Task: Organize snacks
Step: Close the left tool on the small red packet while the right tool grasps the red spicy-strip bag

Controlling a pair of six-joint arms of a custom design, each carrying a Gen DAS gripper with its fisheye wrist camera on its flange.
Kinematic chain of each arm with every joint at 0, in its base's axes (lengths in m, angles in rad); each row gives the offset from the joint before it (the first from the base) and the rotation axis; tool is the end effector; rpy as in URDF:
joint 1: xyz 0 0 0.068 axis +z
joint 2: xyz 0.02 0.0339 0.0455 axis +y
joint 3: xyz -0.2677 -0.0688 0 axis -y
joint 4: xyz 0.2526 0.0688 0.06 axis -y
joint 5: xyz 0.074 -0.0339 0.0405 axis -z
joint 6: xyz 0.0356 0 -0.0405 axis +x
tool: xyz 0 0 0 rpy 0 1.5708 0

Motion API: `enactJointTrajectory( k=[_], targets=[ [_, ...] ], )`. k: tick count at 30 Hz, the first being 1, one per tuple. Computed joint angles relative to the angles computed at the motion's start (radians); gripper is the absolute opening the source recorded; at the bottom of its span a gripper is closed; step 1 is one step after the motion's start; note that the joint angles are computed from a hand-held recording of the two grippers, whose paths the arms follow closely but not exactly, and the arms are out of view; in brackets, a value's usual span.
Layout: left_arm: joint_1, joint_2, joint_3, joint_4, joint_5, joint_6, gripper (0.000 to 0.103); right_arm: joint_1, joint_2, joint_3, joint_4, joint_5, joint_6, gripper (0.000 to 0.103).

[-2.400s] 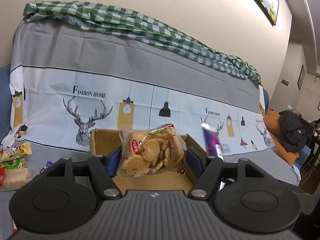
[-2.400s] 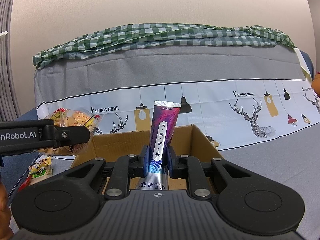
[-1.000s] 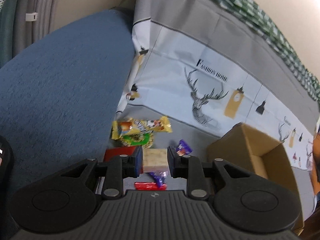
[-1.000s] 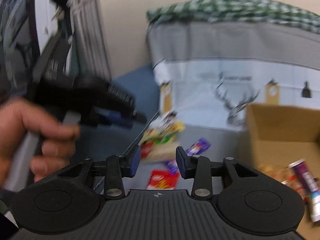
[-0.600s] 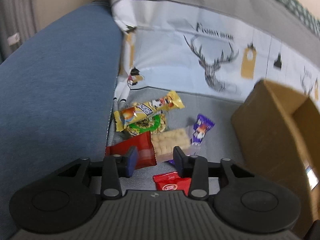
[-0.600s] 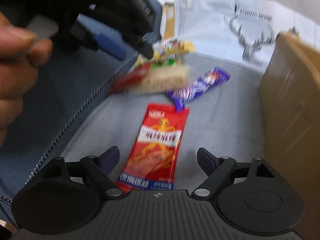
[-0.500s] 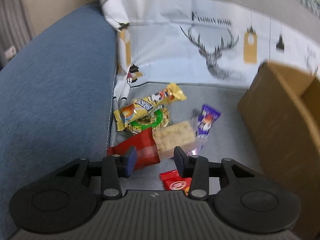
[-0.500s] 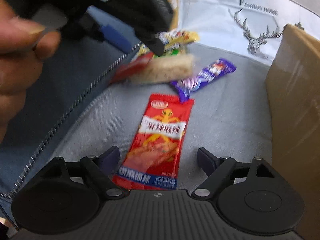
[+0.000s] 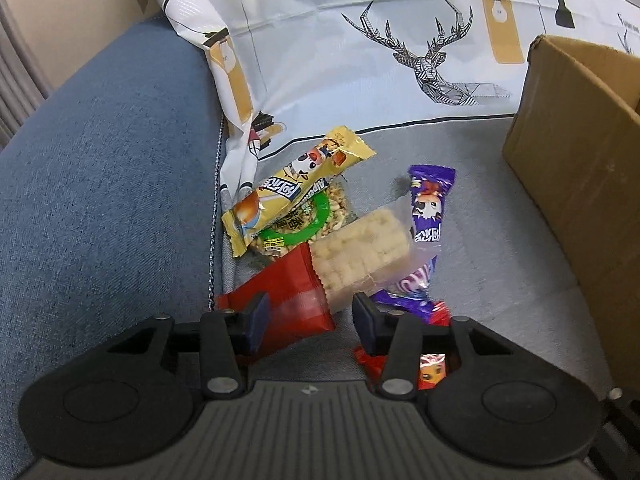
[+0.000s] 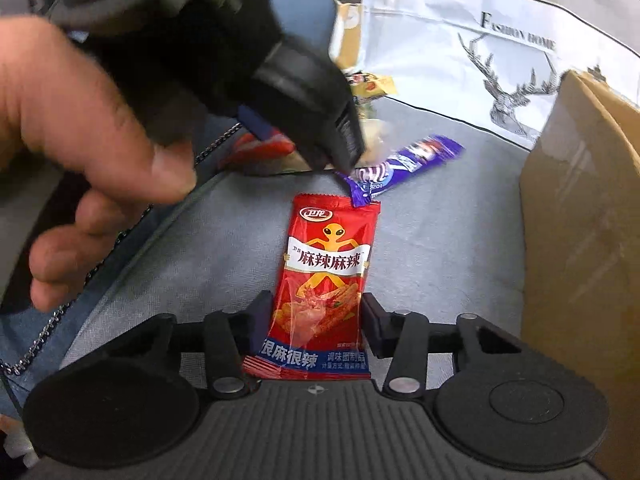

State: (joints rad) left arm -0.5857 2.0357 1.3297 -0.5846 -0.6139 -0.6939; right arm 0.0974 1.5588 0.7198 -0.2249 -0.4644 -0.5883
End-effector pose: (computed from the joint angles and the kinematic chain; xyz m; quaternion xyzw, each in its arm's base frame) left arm 0.3444 -0.2038 0.1355 -0.0932 0.9403 0.1605 0.2854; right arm 0.2787 0.0433 0.1408 -0.3710 0.8678 0.1568 0.2908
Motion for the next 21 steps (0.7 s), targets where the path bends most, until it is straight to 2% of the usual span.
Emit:
enactJointTrajectory(
  k=[3, 8, 13, 16, 19, 21],
  targets=[
    [0.001, 0.007, 0.007, -0.017, -0.017, -0.016, 0.031, -0.003, -0.003, 0.014, -0.024, 0.004, 0.016, 0.049],
    [-0.003, -0.039, -0.015, -0.028, -0.043, -0.075, 0.013, -0.008, -0.013, 0.012, -0.024, 0.002, 0.013, 0.048],
    [-0.024, -0.152, -0.074, -0.006, -0.071, -0.129, 0.006, -0.021, -0.026, 0.001, -0.020, 0.005, -0.001, 0.048],
    [-0.026, -0.254, -0.153, 0.067, -0.010, -0.192, 0.005, -0.027, -0.020, 0.008, -0.025, 0.008, -0.001, 0.048],
    [-0.018, -0.359, -0.262, 0.194, 0.113, -0.266, 0.005, -0.036, -0.020, 0.012, -0.032, 0.007, -0.010, 0.048],
    [-0.011, -0.389, -0.302, 0.240, 0.180, -0.309, 0.005, -0.044, -0.017, 0.018, -0.043, 0.003, -0.014, 0.048]
  ],
)
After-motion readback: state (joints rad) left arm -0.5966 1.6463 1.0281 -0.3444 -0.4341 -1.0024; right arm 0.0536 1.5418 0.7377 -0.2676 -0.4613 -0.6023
